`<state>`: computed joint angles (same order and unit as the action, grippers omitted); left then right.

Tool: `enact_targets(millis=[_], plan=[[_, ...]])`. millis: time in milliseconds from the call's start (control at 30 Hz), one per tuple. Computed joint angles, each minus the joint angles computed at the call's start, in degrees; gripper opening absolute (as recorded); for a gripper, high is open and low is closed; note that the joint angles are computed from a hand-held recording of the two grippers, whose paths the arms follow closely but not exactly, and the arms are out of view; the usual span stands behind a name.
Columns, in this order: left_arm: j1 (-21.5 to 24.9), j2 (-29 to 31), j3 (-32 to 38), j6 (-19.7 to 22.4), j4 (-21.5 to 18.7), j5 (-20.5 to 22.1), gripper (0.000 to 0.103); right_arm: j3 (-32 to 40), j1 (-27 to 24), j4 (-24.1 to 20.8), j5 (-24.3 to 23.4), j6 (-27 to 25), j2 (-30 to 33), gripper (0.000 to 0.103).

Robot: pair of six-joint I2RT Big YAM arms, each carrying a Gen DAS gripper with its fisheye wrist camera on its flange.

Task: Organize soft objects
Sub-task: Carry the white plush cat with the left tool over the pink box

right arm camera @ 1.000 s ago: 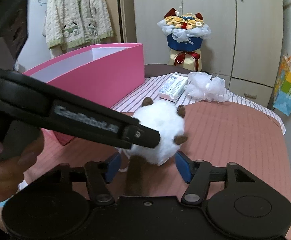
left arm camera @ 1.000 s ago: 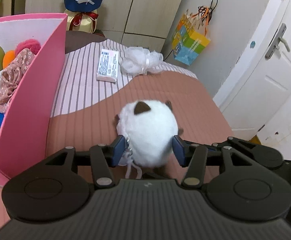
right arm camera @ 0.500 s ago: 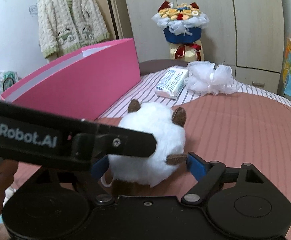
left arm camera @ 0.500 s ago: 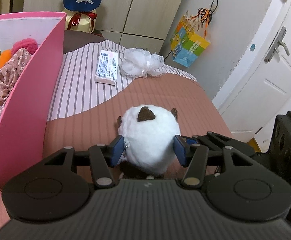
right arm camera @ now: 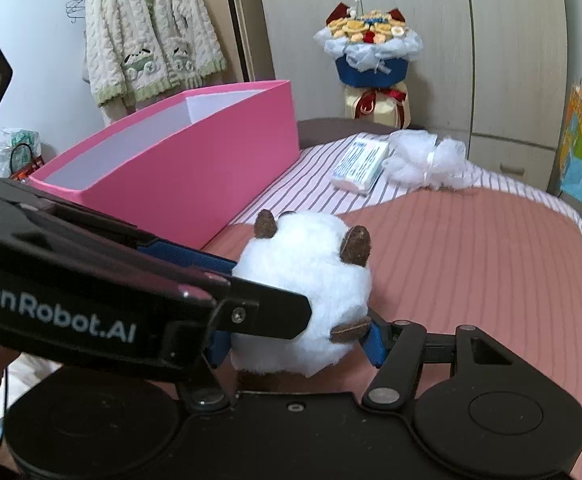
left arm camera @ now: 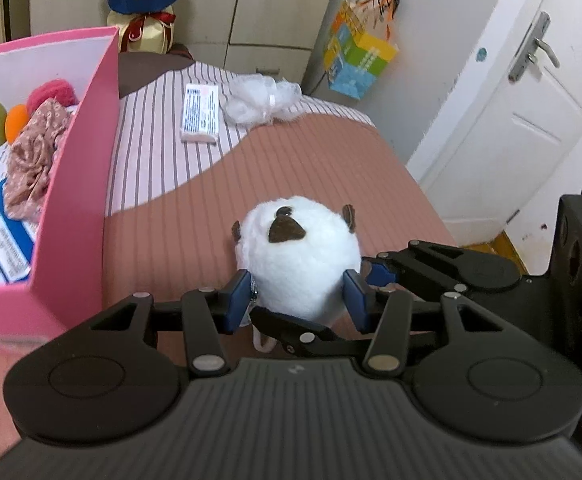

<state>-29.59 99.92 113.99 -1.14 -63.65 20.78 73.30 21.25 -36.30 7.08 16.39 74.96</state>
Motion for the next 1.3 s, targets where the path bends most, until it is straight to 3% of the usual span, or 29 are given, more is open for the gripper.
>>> enact_targets(millis=[467,700,867,1000,1300], plan=[[4.65,-3.12,3.86,6.77,-16.44,7.01,0.049,8.2,6.62,-15.54,0.31,3.31,-0.52,0.068],[8.66,-7.08,3.35,9.58,-18.2,10.2,0.049,14.73,10.58,-19.53,1.87,0.73,0.9,0.068],[12.32,-8.22,5.64,11.2,-19.18,12.35,0.049,19.83,12.68,-19.6,2.53,-1.31,2.8,0.068],[15.2,-8.01,7.77,11.26,-17.66,13.27,0.049,24.4,13.65,-18.27,3.14,-2.61,5.7,0.068],[19.52,-3.88,14.7,8.93,-12.01,13.36,0.049,32.35,13.55,-10.07,3.9,-5.58,13.19,0.069]])
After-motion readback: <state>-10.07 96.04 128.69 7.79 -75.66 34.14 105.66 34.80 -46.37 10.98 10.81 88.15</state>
